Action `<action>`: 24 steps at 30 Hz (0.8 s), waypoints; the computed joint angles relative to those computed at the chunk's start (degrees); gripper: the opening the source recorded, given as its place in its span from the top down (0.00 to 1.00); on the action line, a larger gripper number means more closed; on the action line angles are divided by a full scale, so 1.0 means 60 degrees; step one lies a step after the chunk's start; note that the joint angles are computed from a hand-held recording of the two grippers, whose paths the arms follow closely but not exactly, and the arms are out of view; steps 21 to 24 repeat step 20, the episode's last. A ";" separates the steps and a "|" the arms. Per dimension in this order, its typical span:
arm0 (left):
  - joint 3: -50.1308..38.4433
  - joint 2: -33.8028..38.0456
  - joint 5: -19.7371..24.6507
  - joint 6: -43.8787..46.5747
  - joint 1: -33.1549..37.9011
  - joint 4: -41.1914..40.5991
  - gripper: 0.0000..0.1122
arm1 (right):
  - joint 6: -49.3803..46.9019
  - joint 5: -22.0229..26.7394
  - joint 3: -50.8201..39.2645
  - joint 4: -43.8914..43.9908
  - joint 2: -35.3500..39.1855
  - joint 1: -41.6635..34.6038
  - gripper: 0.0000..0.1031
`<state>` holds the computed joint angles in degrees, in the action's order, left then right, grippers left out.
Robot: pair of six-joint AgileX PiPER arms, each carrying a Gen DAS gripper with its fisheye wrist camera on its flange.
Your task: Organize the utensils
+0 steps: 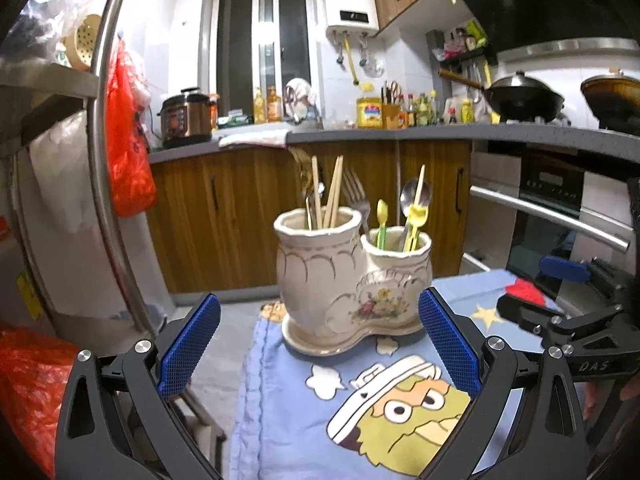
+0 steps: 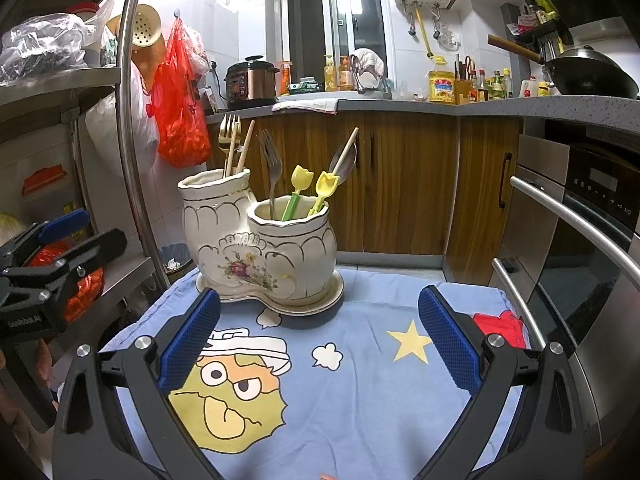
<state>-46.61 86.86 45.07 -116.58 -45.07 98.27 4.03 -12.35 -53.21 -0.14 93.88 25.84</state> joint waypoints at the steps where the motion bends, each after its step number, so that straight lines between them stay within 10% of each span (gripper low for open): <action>1: -0.0125 0.0071 -0.0114 0.0248 0.0054 -0.0295 0.13 | 0.0070 0.0021 -0.0013 -0.0064 0.0011 0.0004 0.05; 8: -0.0187 0.0088 -0.0955 0.0201 0.0567 -0.0847 0.13 | 0.0104 -0.0024 0.0036 -0.0171 0.0006 0.0016 0.05; 24: -0.0456 0.0425 0.0304 0.0888 0.0079 -0.1227 0.13 | 0.0364 0.0050 0.0027 -0.0480 -0.0017 -0.0001 0.05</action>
